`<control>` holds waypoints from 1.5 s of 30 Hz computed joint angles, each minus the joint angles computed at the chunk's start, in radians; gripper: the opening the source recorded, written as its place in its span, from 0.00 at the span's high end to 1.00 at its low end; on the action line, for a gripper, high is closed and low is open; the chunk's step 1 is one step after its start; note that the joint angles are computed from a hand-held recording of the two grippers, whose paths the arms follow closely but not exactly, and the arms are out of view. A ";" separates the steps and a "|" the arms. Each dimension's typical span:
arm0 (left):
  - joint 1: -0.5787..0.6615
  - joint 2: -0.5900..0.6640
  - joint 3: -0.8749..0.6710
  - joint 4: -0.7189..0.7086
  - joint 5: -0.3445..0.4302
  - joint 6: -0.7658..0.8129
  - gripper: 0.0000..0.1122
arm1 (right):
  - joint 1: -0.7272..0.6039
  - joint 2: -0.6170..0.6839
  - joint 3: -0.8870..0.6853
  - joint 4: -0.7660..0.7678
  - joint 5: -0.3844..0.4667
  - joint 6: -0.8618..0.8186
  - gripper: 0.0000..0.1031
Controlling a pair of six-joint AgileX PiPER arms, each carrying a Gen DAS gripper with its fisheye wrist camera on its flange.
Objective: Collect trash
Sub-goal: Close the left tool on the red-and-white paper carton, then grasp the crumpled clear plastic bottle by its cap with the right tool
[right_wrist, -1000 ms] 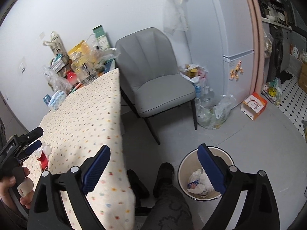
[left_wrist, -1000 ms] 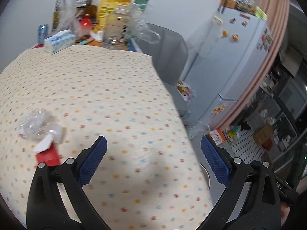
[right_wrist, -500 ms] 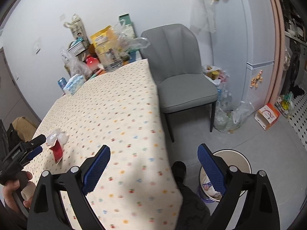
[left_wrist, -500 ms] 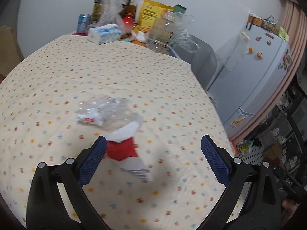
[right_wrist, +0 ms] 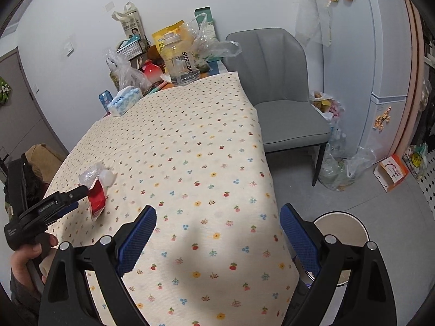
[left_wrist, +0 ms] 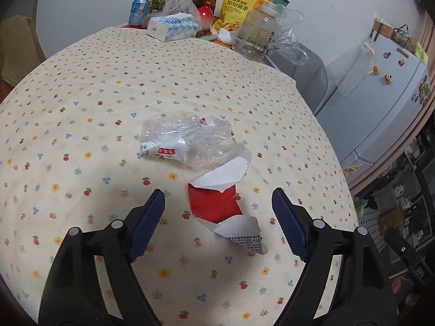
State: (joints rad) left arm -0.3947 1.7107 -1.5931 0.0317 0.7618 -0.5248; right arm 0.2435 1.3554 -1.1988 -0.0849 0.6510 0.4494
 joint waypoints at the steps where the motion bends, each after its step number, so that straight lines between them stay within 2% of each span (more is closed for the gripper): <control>1: -0.009 0.010 -0.011 0.020 0.005 -0.015 0.29 | -0.002 0.001 0.001 0.005 0.000 -0.005 0.13; 4: -0.058 0.063 -0.084 0.155 0.073 -0.096 0.31 | -0.017 0.002 0.004 0.023 -0.001 -0.022 0.13; 5: -0.078 0.103 -0.141 0.206 0.135 -0.125 0.32 | -0.022 0.003 0.006 0.027 -0.002 -0.026 0.13; 6: -0.082 0.122 -0.168 0.217 0.158 -0.130 0.35 | -0.029 0.003 0.007 0.034 -0.002 -0.032 0.13; 11: -0.122 0.217 -0.306 0.309 0.276 -0.162 0.36 | -0.058 0.011 0.005 0.064 -0.002 -0.062 0.13; 14: -0.134 0.241 -0.344 0.355 0.316 -0.185 0.50 | -0.063 0.015 0.001 0.070 0.000 -0.068 0.13; 15: -0.137 0.242 -0.347 0.369 0.324 -0.189 0.59 | -0.062 0.018 -0.002 0.072 0.000 -0.071 0.13; 16: -0.133 0.242 -0.349 0.362 0.321 -0.178 0.59 | -0.058 0.022 -0.007 0.069 0.002 -0.068 0.13; 20: -0.106 0.167 -0.246 0.300 0.232 -0.153 0.60 | -0.028 0.046 -0.034 0.053 -0.001 -0.057 0.13; 26: -0.052 0.064 -0.136 0.270 0.170 -0.152 0.60 | 0.052 0.127 -0.135 0.039 0.007 -0.056 0.13; 30: -0.009 0.011 -0.079 0.262 0.138 -0.151 0.60 | 0.107 0.206 -0.238 0.052 0.028 -0.103 0.22; 32: 0.021 -0.016 -0.046 0.248 0.117 -0.148 0.60 | 0.136 0.263 -0.314 0.067 0.053 -0.152 0.28; 38: 0.074 -0.073 0.031 0.235 0.076 -0.147 0.60 | 0.203 0.442 -0.574 0.112 0.154 -0.316 0.35; 45: 0.138 -0.121 0.104 0.208 0.032 -0.146 0.60 | 0.244 0.648 -0.877 0.134 0.316 -0.426 0.36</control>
State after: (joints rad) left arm -0.2564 1.5896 -1.4887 0.2396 0.7940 -0.6709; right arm 0.4872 2.0034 -2.0757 0.0488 0.9671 0.0235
